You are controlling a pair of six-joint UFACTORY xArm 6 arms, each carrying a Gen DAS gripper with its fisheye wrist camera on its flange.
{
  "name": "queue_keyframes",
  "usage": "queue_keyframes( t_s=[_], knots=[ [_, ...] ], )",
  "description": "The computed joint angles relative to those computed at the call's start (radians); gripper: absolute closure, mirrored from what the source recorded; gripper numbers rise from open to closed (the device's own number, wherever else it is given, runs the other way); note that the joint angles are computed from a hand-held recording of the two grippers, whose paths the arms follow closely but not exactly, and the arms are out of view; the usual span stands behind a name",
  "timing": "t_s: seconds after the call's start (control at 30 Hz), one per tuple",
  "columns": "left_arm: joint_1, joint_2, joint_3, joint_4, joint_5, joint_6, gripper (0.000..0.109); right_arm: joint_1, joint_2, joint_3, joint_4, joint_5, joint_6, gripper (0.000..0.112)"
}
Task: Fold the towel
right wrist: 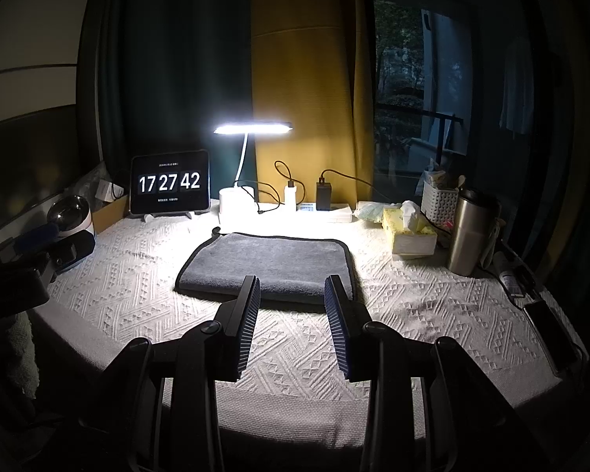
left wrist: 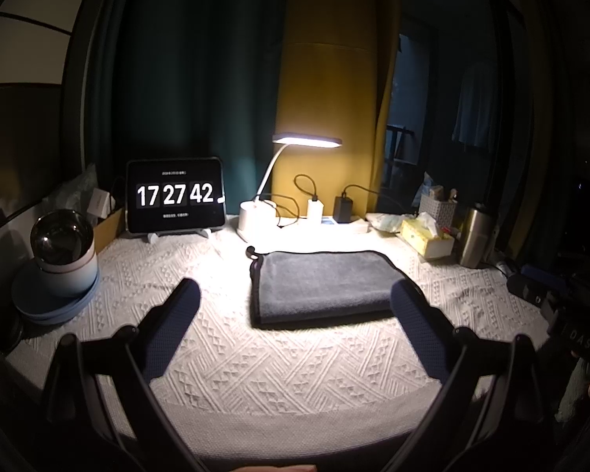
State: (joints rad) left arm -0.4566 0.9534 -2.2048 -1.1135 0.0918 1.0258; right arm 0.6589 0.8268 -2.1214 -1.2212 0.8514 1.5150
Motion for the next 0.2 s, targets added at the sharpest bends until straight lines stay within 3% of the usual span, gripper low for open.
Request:
queue_keyframes(
  t_s=[0.07, 0.2],
  knots=[
    [-0.001, -0.001, 0.001, -0.014, 0.001, 0.015, 0.010, -0.001, 0.003, -0.002, 0.003, -0.002, -0.001, 0.076],
    [-0.014, 0.004, -0.021, -0.162, -0.015, 0.182, 0.010, -0.005, 0.007, 0.001, 0.002, -0.022, 0.007, 0.076]
  ],
)
